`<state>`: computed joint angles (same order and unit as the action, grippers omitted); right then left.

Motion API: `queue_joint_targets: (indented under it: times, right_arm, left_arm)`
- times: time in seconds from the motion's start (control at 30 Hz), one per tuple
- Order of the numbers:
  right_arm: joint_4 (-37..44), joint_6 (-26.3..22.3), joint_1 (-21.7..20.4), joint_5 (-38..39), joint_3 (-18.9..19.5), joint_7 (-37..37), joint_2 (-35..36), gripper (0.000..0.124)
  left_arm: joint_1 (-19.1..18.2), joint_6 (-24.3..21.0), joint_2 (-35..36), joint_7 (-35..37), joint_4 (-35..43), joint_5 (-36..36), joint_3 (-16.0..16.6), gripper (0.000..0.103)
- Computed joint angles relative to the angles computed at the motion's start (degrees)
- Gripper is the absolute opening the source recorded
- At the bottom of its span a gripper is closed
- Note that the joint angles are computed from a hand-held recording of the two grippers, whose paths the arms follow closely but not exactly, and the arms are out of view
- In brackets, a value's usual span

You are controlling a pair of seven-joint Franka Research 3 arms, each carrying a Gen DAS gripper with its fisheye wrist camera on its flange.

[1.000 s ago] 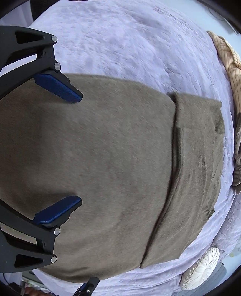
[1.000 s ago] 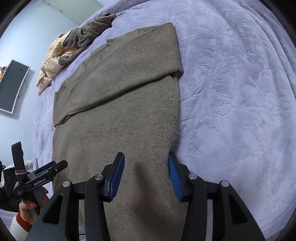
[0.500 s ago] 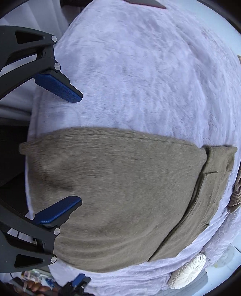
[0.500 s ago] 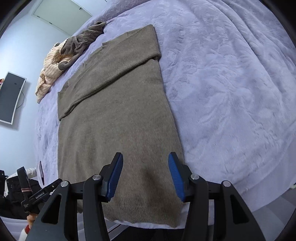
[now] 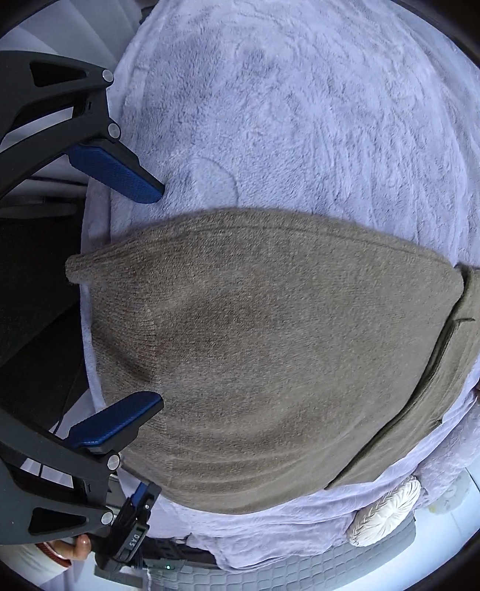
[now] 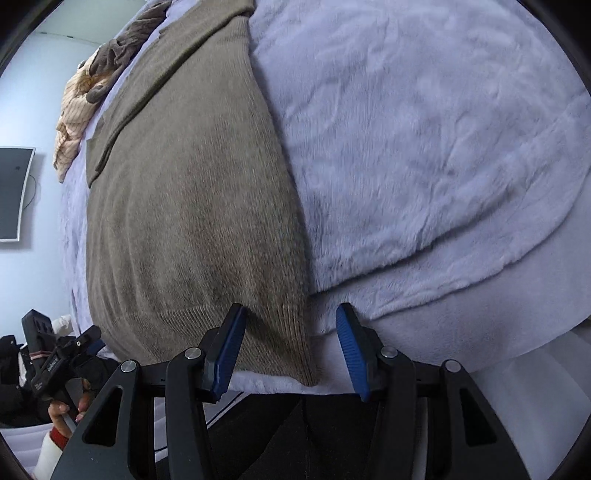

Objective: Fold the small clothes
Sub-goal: 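Close both grippers on the ribbed sweater hem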

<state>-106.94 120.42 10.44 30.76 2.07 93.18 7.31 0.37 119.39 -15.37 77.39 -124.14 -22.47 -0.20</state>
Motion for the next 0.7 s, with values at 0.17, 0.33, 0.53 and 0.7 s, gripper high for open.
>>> queue_joint_targets:
  times: [0.17, 0.33, 0.53, 0.7]
  right_arm:
    - [-2.0, -0.7, -0.7, 8.1, 0.5, -4.2, -0.2, 0.057]
    - [-3.0, -0.4, -1.1, 16.0, 0.6, -7.6, -0.7, 0.057]
    - [-2.3, -1.7, -1.3, 16.8, 0.3, -2.4, 1.1, 0.055]
    - [-3.4, -0.9, -1.4, 16.7, 0.2, -0.6, 0.4, 0.039]
  left_arm:
    - [-0.3, 1.3, 0.4, -0.8, -0.6, -2.3, -0.1, 0.101]
    - [-0.5, 3.0, 1.9, -2.8, -0.6, -6.2, 0.0, 0.1]
    - [-0.3, -0.3, 1.1, -2.3, -2.5, -9.0, 0.7, 0.091]
    - [-0.5, 0.0, 0.5, 0.1, -3.7, -10.6, 0.4, 0.061]
